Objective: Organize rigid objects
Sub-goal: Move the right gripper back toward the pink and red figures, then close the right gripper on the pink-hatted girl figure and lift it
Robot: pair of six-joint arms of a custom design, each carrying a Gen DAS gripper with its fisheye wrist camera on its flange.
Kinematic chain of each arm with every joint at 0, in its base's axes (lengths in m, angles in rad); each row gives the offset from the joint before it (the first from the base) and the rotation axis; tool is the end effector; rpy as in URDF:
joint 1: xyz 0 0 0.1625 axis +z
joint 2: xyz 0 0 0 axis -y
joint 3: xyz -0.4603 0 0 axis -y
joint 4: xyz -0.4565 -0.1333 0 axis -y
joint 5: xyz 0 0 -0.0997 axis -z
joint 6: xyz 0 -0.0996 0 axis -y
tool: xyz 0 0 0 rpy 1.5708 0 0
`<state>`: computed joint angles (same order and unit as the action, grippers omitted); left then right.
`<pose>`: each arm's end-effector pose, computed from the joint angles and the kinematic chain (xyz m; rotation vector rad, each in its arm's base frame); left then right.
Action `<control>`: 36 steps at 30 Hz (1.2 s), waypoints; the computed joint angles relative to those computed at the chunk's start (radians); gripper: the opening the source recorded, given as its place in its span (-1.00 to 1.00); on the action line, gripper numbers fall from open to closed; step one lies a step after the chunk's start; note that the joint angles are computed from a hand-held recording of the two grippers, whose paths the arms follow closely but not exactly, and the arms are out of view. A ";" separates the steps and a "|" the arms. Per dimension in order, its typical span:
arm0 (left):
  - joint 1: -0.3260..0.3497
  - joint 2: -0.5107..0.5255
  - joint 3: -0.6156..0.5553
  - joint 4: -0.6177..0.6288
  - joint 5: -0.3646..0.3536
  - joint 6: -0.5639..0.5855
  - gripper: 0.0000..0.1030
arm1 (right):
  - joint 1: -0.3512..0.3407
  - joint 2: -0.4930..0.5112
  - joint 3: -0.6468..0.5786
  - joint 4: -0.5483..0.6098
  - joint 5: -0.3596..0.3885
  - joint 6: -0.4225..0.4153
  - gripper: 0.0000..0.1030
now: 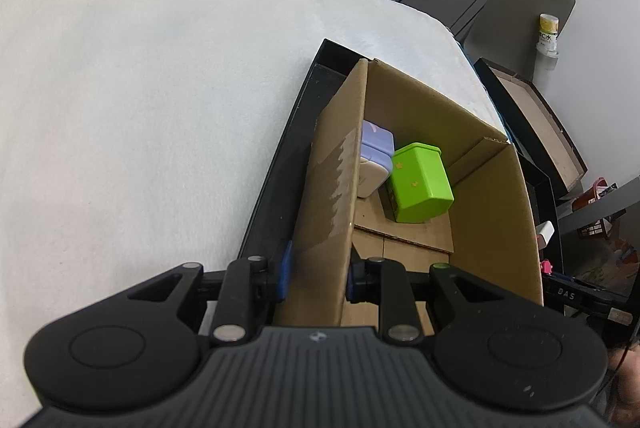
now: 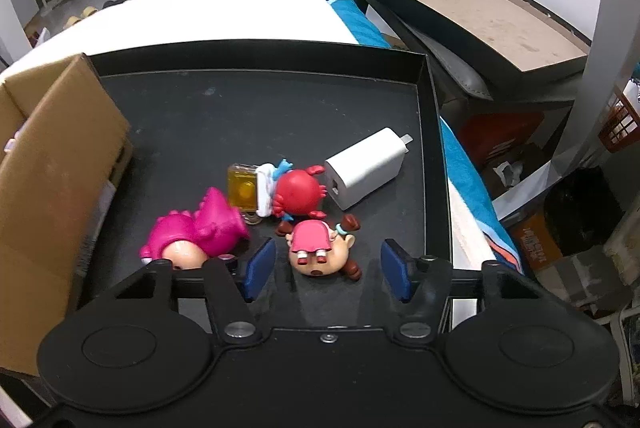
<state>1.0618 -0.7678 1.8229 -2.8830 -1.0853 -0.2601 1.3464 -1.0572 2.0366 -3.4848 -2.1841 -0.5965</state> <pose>-0.1720 -0.6771 0.0252 0.2520 2.7185 -0.5805 -0.0606 -0.6071 0.2162 0.0597 -2.1611 0.7180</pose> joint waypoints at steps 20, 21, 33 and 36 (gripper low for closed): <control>0.002 -0.002 0.001 0.000 -0.008 0.000 -0.53 | 0.033 -0.033 0.043 0.018 -0.012 0.053 -0.32; 0.002 -0.003 0.002 0.000 -0.008 0.000 -0.53 | 0.037 -0.040 0.049 0.022 -0.011 0.064 -0.32; 0.000 -0.009 0.008 0.004 -0.018 0.002 -0.52 | 0.085 -0.095 0.073 0.094 -0.052 0.146 -0.32; 0.002 -0.010 0.007 0.006 -0.022 -0.004 -0.52 | 0.101 -0.099 0.075 0.104 -0.070 0.154 -0.31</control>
<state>1.0639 -0.7775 1.8303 -2.8769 -1.1074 -0.2637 1.4475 -1.1562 2.1113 -3.3804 -2.2537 -0.4421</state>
